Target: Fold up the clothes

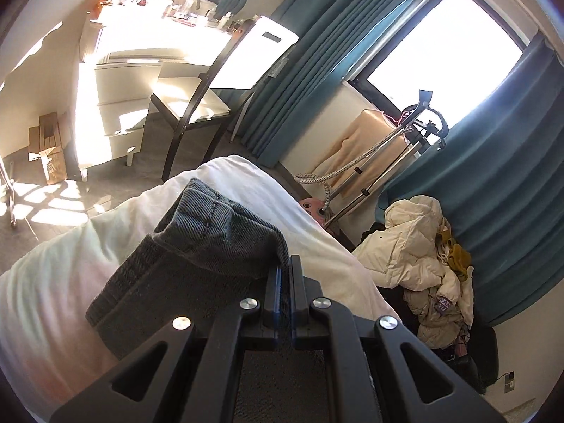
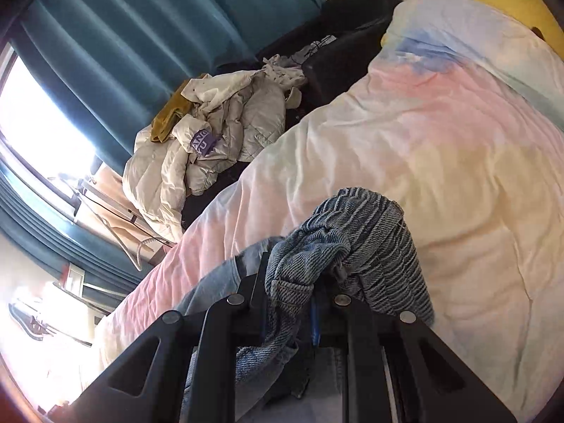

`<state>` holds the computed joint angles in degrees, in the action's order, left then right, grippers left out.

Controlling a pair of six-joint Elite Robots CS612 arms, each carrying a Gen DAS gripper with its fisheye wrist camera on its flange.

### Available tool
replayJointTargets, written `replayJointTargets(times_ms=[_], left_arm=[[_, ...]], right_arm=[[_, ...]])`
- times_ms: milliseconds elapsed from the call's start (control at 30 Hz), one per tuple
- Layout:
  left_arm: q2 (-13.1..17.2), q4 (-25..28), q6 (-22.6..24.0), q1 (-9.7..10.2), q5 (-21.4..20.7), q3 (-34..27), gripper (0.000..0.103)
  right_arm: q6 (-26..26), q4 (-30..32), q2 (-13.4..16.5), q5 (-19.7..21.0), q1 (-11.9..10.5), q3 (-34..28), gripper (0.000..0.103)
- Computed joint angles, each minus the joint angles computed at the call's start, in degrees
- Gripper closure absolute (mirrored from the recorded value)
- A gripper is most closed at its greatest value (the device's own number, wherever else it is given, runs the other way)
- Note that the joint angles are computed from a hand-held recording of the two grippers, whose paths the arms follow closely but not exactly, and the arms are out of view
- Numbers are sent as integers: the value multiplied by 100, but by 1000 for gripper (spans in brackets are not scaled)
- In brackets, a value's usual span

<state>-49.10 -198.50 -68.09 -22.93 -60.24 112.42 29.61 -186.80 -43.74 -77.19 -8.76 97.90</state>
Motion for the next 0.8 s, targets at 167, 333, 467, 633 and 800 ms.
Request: replayJointTargets(times_ms=[167, 333, 467, 633, 800], left_arm=[[599, 1027, 733, 216, 88, -1141, 100], [1151, 1938, 1234, 337, 138, -2004, 100], [1302, 2366, 983, 428, -174, -2201, 99], [1145, 1862, 1013, 493, -766, -1912, 89], [720, 1364, 1183, 231, -569, -1221, 65]], right_arm=[[-303, 615, 715, -350, 192, -1188, 87], [-619, 1070, 1403, -445, 277, -2176, 86], [-1042, 996, 1661, -382, 293, -2432, 84], [-902, 854, 1571, 171, 165, -2261, 79], [-994, 592, 1143, 377, 96, -1648, 65]])
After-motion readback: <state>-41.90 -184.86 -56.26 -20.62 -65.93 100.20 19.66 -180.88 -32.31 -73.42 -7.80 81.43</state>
